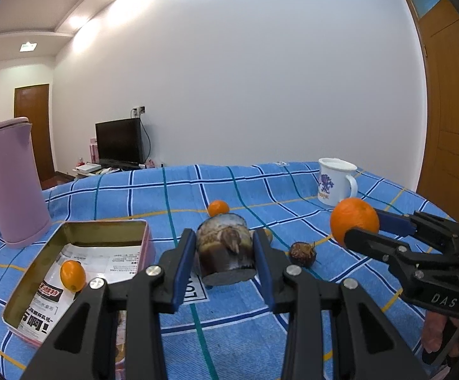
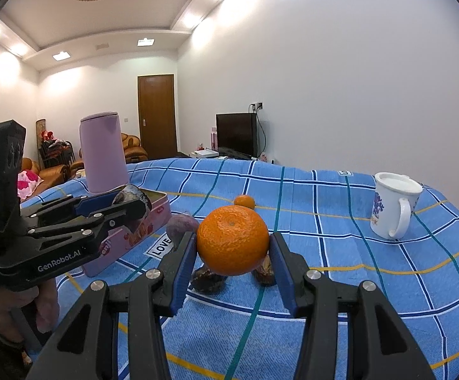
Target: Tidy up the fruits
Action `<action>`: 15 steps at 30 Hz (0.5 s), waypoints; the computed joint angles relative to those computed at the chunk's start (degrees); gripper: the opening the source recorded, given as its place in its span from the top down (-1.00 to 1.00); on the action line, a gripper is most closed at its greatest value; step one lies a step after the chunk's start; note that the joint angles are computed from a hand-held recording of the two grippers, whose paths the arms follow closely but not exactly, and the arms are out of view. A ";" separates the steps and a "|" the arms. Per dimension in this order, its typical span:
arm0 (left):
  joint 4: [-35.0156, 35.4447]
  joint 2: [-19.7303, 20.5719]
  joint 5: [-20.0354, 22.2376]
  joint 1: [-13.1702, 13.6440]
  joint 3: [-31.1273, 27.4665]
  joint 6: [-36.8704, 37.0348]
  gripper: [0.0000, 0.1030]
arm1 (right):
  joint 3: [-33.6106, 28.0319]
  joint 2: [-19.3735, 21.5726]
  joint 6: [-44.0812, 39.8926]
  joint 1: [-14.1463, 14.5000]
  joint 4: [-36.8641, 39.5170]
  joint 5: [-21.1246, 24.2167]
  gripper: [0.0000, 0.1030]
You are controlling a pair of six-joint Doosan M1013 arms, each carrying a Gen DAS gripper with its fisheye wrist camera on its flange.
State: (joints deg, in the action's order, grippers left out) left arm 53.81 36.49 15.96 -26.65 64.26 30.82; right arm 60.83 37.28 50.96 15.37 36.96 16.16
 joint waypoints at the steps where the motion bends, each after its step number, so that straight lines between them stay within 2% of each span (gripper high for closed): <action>1: 0.85 -0.03 0.02 -0.04 0.07 -0.79 0.24 | 0.14 -0.06 -0.52 0.00 0.55 -0.24 0.05; 15: 12.17 -0.70 -0.24 -0.36 1.54 -12.00 0.24 | 2.18 -1.01 -10.28 0.08 10.11 -3.42 0.05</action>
State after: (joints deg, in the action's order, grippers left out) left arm 65.97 35.78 15.73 -27.01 65.80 18.82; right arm 63.00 36.27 40.69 15.45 47.07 12.74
